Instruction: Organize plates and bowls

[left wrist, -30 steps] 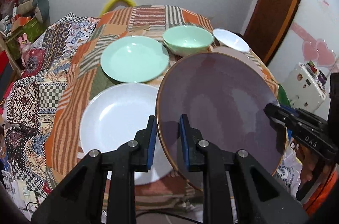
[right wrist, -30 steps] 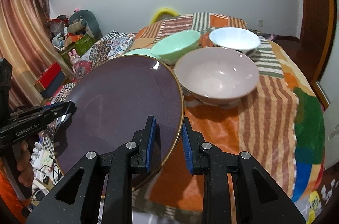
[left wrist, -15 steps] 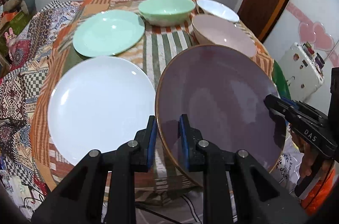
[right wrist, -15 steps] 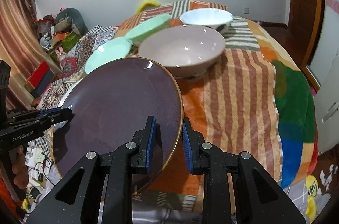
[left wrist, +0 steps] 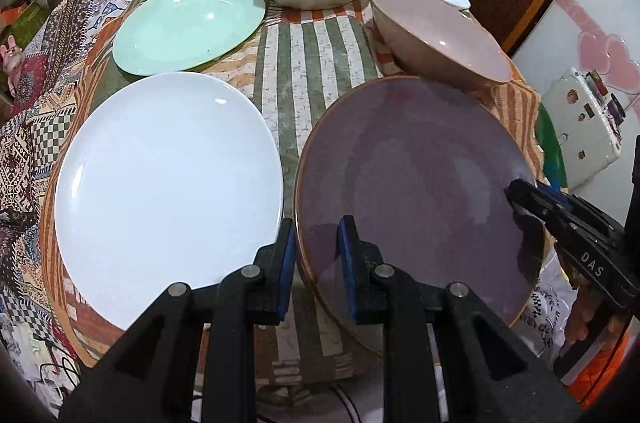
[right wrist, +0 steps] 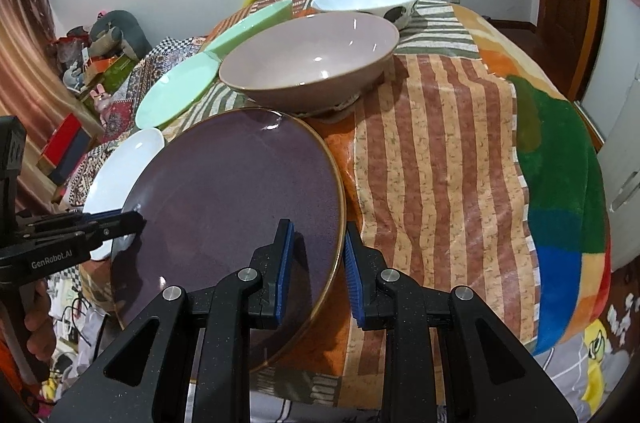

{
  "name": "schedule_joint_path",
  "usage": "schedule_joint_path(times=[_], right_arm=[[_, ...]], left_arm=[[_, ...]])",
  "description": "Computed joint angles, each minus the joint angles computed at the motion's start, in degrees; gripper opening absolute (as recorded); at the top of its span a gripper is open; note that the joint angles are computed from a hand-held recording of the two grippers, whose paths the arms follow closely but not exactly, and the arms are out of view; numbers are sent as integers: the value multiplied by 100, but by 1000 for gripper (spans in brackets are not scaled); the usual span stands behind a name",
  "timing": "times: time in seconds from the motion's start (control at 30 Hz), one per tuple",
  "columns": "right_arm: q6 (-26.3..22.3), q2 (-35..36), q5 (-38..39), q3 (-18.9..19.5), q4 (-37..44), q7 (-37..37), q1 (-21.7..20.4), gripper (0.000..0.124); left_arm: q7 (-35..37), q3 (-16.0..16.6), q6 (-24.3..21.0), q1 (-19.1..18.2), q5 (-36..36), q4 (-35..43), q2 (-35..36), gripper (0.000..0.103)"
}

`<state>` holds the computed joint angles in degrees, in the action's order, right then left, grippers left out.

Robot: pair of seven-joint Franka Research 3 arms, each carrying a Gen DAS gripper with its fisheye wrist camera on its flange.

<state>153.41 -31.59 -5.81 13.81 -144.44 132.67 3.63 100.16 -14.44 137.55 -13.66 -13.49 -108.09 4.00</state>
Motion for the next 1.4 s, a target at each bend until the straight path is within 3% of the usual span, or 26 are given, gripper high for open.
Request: schedule_joint_path(times=[0.6,0.67,0.83,1.2,1.4], right_arm=[[-98,159,157,-131,69,-171,120,24],[-180,163,112,-114,127,-177,99,24],[-222,-51,-17,-73,89,-86,10,37],[-25,-124,-204,120,432,-147,-120,38],[244,273,-483,320,885,-129,-178,48]], left_arm=[[-46,-24,-95,59,-68,81,122,20],[1,-19,-18,63,-82,5,41,20],[191,19,141,48,-183,-161,-204,20],[509,302,981,-53,-254,-700,-957,24],[306,502,1431,69,-89,-927,-1190,49]])
